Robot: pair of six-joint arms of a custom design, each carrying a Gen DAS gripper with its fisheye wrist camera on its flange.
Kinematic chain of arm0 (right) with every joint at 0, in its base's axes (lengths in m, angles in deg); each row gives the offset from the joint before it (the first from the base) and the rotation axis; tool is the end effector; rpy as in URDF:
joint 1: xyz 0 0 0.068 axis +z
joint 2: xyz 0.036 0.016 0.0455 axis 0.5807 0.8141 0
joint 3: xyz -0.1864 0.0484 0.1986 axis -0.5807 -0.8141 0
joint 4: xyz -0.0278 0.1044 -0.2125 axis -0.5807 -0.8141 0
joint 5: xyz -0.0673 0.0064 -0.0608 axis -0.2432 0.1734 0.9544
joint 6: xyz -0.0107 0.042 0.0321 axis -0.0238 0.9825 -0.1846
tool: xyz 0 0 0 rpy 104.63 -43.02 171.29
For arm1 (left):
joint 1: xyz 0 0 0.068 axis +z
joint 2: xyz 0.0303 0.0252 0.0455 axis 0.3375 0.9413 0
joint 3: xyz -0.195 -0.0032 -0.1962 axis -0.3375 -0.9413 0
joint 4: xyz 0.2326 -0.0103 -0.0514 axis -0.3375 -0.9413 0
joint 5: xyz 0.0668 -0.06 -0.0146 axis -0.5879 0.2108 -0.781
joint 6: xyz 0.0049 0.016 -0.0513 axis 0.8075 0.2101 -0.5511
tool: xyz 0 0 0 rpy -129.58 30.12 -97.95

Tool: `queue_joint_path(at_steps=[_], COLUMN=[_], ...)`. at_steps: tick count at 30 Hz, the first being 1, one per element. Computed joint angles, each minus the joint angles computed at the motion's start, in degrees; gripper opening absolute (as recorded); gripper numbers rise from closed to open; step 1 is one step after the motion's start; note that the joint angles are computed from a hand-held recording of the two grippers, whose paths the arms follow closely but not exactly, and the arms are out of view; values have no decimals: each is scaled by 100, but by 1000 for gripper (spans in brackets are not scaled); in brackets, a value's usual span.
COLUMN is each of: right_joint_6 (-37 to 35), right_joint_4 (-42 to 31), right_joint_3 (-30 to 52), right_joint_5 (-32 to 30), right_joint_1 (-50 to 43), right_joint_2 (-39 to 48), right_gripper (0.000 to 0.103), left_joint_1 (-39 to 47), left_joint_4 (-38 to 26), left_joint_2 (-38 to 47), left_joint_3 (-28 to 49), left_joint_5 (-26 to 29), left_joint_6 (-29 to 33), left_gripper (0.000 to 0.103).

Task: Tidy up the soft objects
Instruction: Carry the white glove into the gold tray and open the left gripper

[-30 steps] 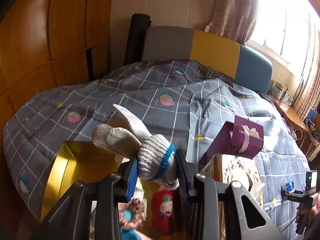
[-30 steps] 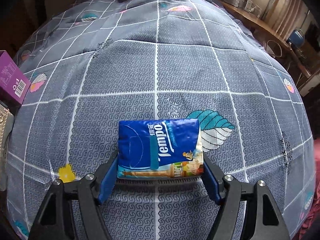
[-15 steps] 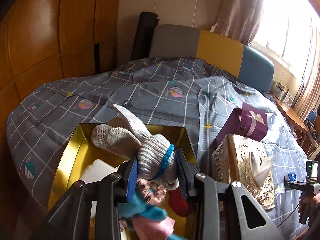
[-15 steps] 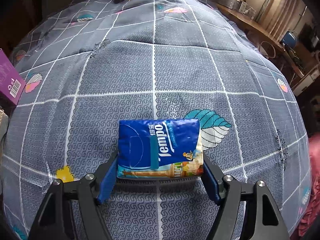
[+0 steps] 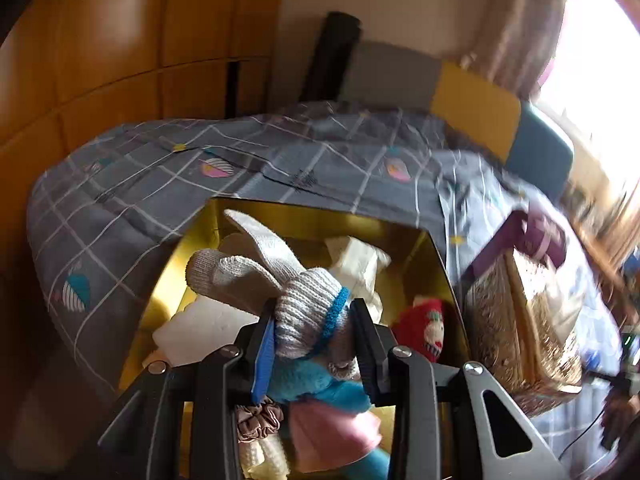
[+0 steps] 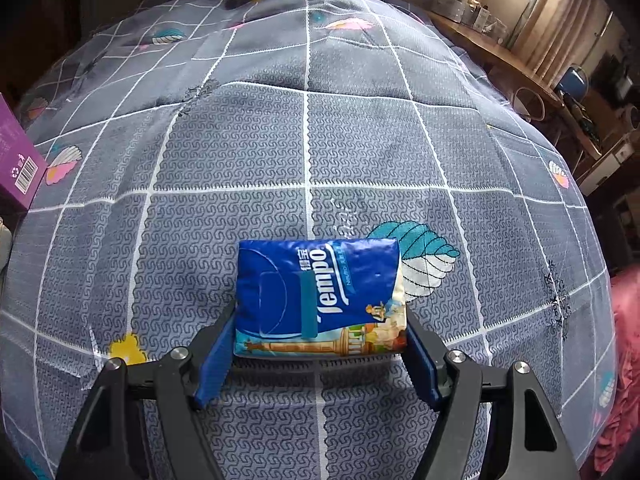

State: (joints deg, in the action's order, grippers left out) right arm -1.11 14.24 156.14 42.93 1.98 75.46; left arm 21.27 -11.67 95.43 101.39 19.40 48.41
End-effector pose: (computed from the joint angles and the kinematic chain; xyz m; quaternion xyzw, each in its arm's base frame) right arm 0.3405 -0.2189 0.1199 -0.0133 0.9782 -0.0428 0.2028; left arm 0.1464 0.0093 0.2093 -0.2413 0.8873 -0.0113 0.3928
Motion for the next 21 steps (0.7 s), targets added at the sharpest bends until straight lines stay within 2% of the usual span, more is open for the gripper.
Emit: queue_joint_path(at_steps=[2, 5, 6, 8, 10, 11, 12, 15, 18, 21], right_joint_6=[-23, -39, -44, -82, -97, -105, -103, -104, -102, -85], right_joint_4=[-26, -50, -42, -75, -58, -49, -55, -55, -78, -132], right_joint_3=[35, 63, 45, 122, 108, 104, 110, 97, 104, 161], right_joint_5=[-11, -20, -18, -36, -30, -33, -36, -31, -36, -44], right_joint_1=[-18, -24, -19, -41, -37, -37, -37, -35, -37, -45], right_joint_2=[15, 24, 10, 60, 52, 54, 57, 42, 44, 79], right_gripper=[74, 74, 74, 74, 74, 74, 74, 74, 74, 74], left_joint_1=[663, 1320, 1523, 1232, 493, 17, -658, -1626, -1340, -1213], left_joint_4=[-126, -439, -531, -643, -499, -303, -20, 791, 1271, 1518], left_joint_2=[-531, -956, -1078, -1213, -1155, -1024, -652, 756, 2156, 2616], left_joint_3=[-62, 44, 69, 84, -20, -102, -156, -211, -109, -64], left_joint_5=[644, 1197, 1551, 1619, 1679, 1545, 1180, 359, 302, -152], left_joint_6=[166, 625, 786, 839, 676, 516, 313, 164, 162, 260], left_gripper=[35, 35, 35, 35, 35, 35, 35, 35, 35, 38])
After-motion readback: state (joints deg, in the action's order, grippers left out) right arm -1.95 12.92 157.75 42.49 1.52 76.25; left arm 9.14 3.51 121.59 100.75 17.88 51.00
